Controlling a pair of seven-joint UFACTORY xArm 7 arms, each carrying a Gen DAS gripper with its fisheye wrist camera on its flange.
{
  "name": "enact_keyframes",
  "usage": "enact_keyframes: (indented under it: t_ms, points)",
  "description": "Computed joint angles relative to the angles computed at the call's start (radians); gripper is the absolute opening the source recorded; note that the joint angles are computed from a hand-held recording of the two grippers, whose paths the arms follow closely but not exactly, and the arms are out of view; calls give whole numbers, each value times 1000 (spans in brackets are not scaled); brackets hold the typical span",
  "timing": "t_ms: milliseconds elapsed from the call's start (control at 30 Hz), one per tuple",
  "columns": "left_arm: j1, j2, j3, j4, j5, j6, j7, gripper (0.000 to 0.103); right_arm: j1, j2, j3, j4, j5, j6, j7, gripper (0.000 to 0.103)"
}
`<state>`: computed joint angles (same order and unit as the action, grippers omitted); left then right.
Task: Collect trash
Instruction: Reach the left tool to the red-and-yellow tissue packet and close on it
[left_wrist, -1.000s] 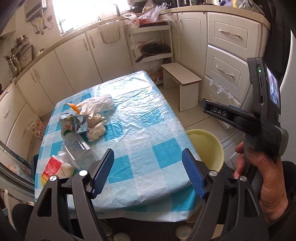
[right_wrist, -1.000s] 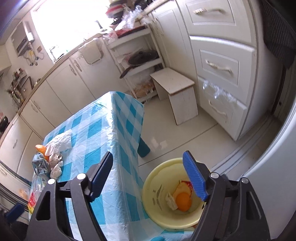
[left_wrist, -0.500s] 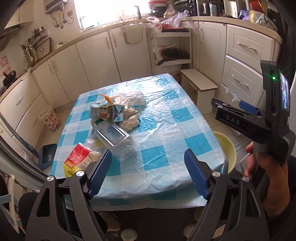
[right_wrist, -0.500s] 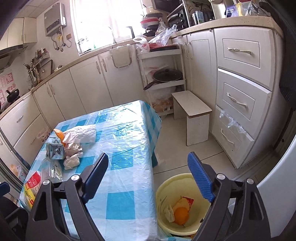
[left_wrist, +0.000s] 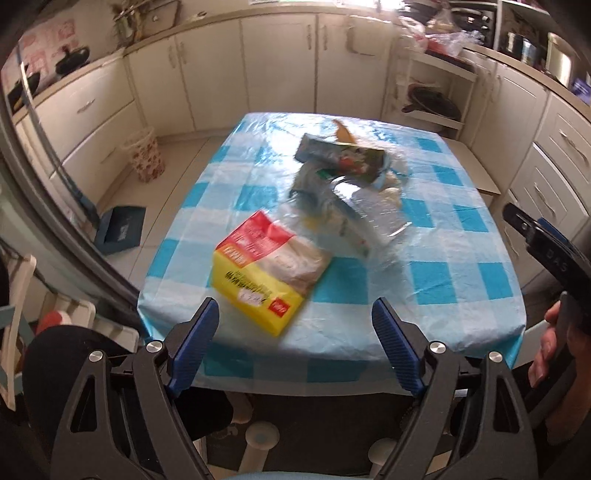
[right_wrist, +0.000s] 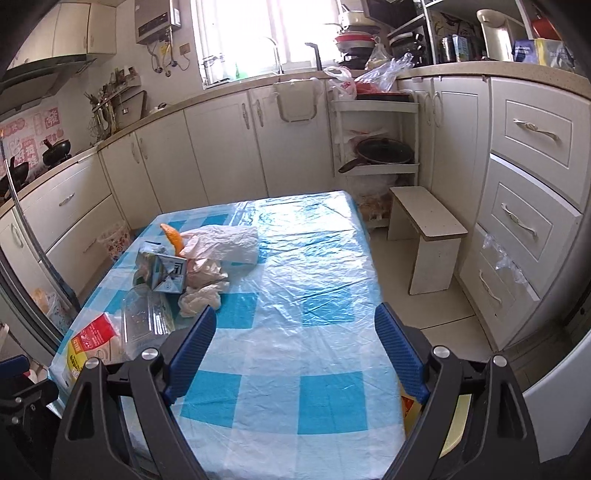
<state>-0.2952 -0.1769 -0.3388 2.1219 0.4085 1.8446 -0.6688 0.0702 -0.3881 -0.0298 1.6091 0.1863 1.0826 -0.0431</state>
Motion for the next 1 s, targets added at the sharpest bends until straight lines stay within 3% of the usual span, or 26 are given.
enact_keyframes:
  t_ms: [133,267,500,667,833,867,933,967,1000]
  points:
    - [64,-110,110,-141,-125,-34,-25,81,33,7,26,0,10,11,-25,84]
    - [119,-151,138,-199,-184,-55,-3,81,63,18,54,1,8,20,-49,84]
    - [158,-126,148,-207,-224,-67,85,81,91,14,70,-19,8,28,-85,84]
    - [166,-33,153,-130,-188,-69,164,81,87,15,61,-19,15,39,-68,85]
    - [154,28,191,-96,-237,-83,179,80,81,24,46,-7,39,51,-47,85]
    - [151,28,192,-102,-237,-92,173,77,80,25,43,-6,45,54,-44,85]
    - [143,33,193,-105,-246,-91,176,43,79,26,39,-6,54,58,-41,85]
    - [141,32,197,-112,-257,-93,170,34,79,27,38,-6,59,59,-40,85]
    - [141,20,206,-131,-276,-102,166,14,79,27,36,-6,63,60,-40,85]
